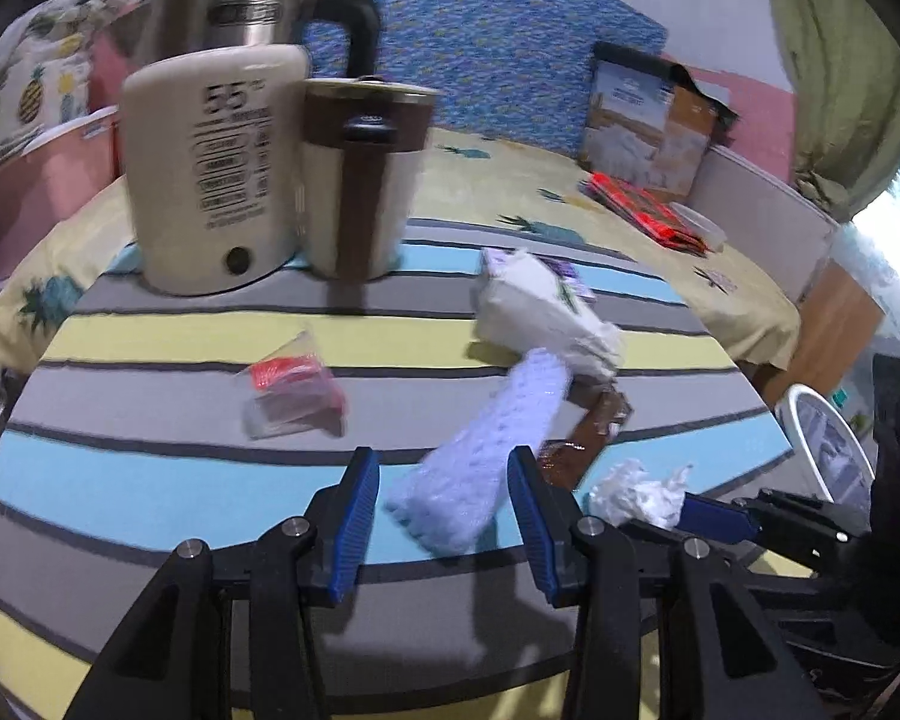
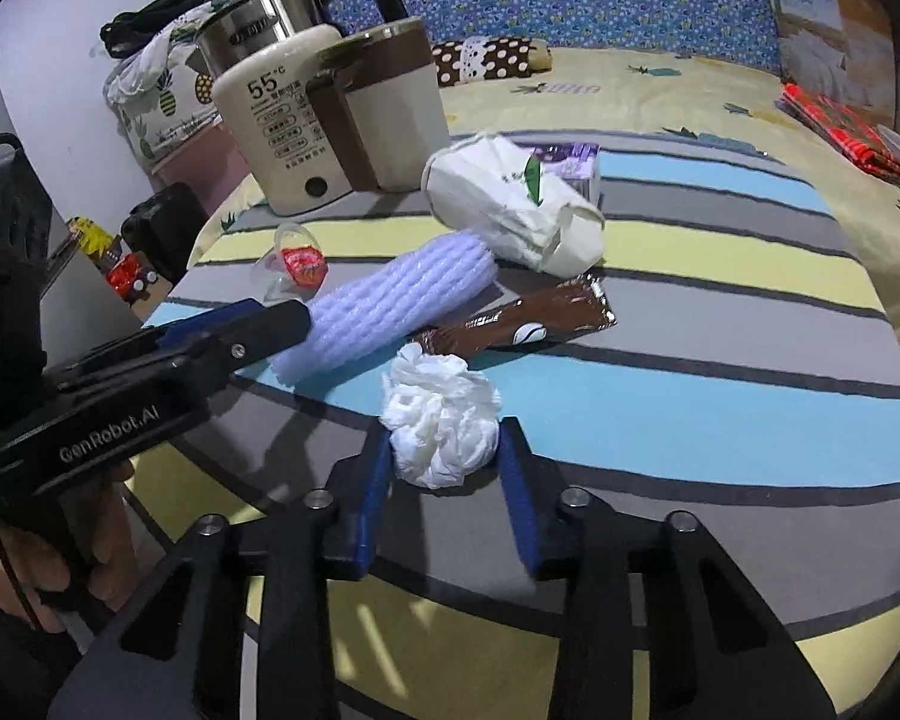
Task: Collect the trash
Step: 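Grasp the second foam net with the left gripper while the right gripper grasps the tissue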
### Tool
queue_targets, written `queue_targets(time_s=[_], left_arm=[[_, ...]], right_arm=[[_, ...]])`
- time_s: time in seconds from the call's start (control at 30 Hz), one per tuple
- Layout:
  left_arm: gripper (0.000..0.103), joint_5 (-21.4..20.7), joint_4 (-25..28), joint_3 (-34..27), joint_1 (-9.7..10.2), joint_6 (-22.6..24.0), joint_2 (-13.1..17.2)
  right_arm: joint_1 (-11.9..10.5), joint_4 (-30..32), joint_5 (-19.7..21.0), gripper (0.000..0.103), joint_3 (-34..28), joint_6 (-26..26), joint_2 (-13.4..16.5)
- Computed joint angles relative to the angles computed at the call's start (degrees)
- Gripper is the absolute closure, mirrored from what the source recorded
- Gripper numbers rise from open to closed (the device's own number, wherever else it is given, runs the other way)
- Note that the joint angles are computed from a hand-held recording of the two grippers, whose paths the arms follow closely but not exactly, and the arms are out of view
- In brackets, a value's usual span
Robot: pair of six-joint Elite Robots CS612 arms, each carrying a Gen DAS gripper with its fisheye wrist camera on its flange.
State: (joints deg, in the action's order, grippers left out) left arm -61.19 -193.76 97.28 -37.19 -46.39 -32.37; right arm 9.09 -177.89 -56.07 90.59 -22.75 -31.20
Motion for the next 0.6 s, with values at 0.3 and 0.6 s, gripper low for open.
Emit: queue_targets(time_s=[0.3, 0.6], left_arm=[[0.062, -1.54, 5.38, -2.76, 0.11, 1.56, 0.65], [0.089, 1.43, 9.28, -3.9, -1.57, 0.22, 0.53]], right_arm=[[-1.81, -2.32, 0.65, 0.07, 2.05, 1.02, -0.93], [-3.1, -4.41, 1.34, 0.07, 3.3, 3.08, -1.43]])
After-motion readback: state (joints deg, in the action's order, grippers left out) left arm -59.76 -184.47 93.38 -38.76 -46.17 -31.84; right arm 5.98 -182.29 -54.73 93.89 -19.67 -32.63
